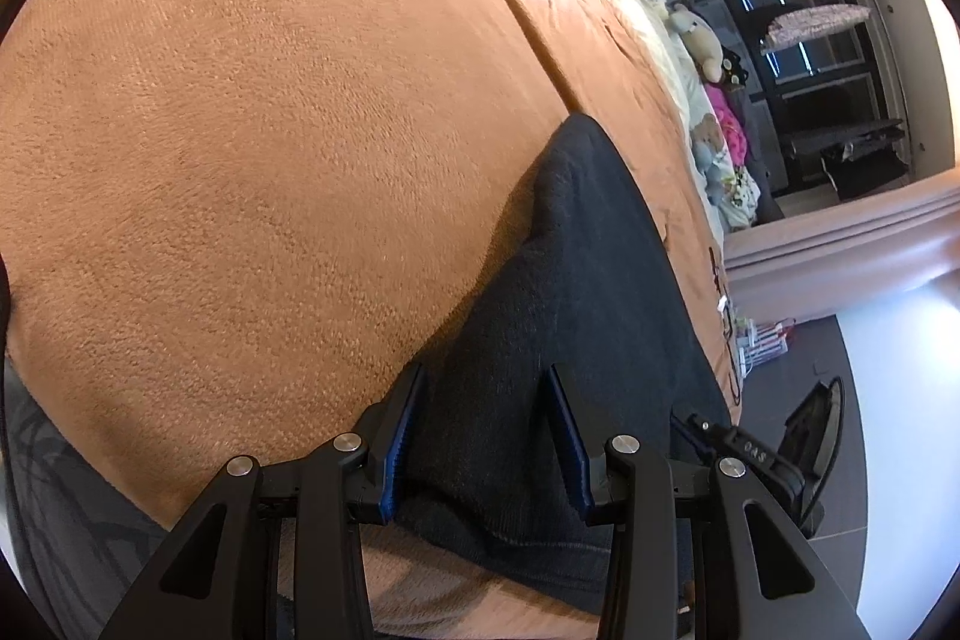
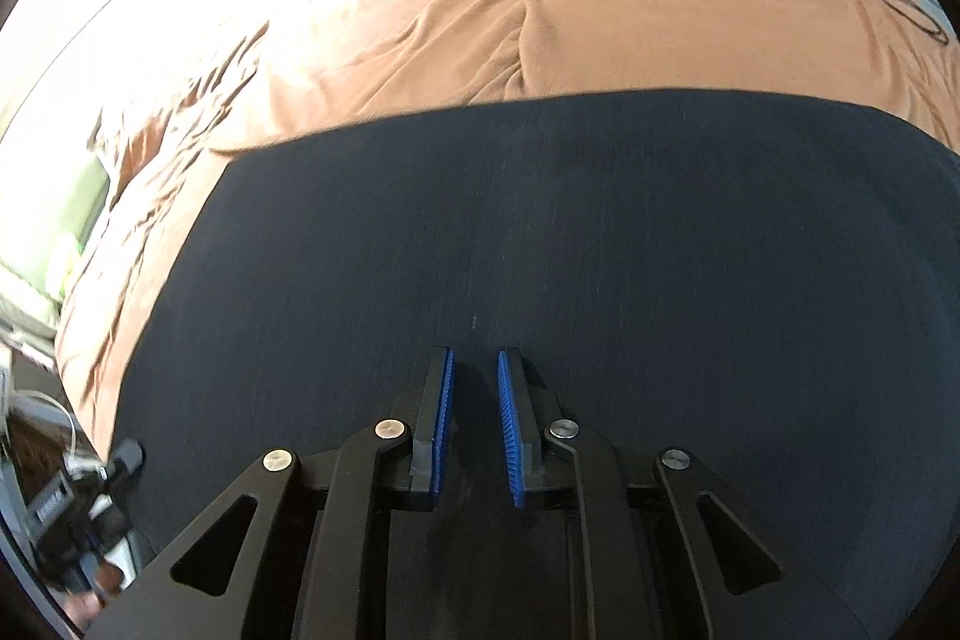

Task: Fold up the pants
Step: 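Close the right tool on the pants end while the left tool keeps holding, then lift the pants end with the right tool and fold it toward the left tool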

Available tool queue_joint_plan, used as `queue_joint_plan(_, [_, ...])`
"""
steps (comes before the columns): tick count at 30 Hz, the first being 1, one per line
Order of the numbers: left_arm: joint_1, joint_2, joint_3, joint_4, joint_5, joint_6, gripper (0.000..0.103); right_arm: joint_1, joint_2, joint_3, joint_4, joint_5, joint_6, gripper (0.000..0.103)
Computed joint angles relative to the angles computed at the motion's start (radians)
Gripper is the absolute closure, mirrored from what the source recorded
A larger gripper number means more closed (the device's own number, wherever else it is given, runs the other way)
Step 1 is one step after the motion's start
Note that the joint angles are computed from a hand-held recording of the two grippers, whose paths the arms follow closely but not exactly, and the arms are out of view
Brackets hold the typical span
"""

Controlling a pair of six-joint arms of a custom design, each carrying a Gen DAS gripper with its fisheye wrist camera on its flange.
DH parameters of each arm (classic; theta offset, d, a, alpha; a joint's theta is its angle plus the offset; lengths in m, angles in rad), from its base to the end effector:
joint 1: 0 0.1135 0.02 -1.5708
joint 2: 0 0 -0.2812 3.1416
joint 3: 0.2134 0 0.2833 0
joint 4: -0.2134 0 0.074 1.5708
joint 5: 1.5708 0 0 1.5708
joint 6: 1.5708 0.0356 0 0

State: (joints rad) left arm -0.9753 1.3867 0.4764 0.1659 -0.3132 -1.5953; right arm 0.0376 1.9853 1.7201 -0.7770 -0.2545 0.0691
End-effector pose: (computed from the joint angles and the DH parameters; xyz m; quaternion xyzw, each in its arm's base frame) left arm 0.1578 -0.2133 0.1350 -0.3356 0.8424 -0.3403 0.2488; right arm 0.4702 0.0267 0.2626 -0.0181 0.9579 0.1361 0.2522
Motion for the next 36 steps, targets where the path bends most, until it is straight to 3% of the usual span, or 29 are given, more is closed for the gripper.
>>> queue_joint_plan(9, [0.012, 0.020, 0.019, -0.010, -0.003, -0.010, 0.061, -0.011, 0.213, 0.324, -0.129, -0.010, 0.032, 0.091])
queue_joint_plan(17, [0.021, 0.021, 0.023, -0.014, 0.002, -0.003, 0.067, 0.005, 0.271, 0.418, -0.161, 0.036, 0.041, 0.093])
queue_joint_plan(21, [0.016, 0.006, 0.009, 0.002, 0.005, -0.004, 0.075, 0.011, 0.200, 0.310, -0.140, 0.033, 0.029, 0.093])
queue_joint_plan(27, [0.019, -0.033, 0.011, -0.014, 0.016, 0.006, 0.086, 0.016, 0.019, 0.025, -0.038, 0.015, 0.005, 0.093])
queue_joint_plan(36, [-0.003, -0.067, 0.114, -0.127, -0.013, 0.075, 0.089, -0.010, -0.196, -0.266, 0.041, -0.094, -0.015, 0.093])
